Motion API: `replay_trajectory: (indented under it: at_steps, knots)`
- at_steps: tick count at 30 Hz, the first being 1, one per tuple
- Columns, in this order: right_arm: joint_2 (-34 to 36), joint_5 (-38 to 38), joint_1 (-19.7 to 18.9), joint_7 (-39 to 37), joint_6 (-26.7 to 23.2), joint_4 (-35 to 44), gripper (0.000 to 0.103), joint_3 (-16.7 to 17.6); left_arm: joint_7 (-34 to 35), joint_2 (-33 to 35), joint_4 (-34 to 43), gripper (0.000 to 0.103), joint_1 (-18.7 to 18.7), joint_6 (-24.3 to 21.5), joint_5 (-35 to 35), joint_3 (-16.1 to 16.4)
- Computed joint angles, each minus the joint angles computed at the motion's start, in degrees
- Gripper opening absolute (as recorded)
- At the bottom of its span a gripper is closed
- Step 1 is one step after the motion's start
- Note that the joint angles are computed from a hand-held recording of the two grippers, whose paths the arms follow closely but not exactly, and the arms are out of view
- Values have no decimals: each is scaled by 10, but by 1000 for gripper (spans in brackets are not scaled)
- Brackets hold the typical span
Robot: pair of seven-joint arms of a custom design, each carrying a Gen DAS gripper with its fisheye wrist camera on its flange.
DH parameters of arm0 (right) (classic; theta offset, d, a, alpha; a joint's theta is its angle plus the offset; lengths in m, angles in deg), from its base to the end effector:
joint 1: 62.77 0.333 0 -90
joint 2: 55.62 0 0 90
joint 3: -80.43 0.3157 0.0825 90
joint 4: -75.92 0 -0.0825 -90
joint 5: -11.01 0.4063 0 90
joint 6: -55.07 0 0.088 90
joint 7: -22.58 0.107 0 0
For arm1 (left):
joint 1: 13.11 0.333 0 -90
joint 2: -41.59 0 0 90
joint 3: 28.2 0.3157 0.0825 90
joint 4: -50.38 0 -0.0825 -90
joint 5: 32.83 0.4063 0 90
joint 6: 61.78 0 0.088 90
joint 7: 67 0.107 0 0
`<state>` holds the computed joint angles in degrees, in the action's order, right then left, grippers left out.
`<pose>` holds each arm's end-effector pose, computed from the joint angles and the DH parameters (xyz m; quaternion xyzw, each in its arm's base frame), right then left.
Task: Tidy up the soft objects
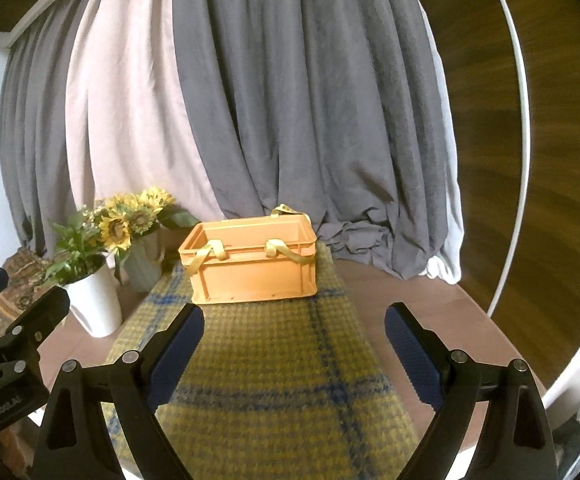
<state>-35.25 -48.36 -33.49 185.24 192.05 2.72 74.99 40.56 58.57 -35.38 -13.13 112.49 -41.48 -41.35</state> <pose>0.6695 0.3037 0.6454 -0.4857 0.6708 -0.4414 0.3453 0.7024 -0.1234 0.6542 -0.4670 0.6599 -0.4512 0.3780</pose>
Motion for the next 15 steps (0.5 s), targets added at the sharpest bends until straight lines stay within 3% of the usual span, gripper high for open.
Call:
replay_trajectory:
  at_steps: [8,15]
  knots:
    - [-26,-14,8,15,-14,-29,93,12,62,-35,-44,103,34,13,-60,-37]
    - [-40,-32,5,30,-22,-47,93,23,108,-48,-58,103,40,19,-110,-47]
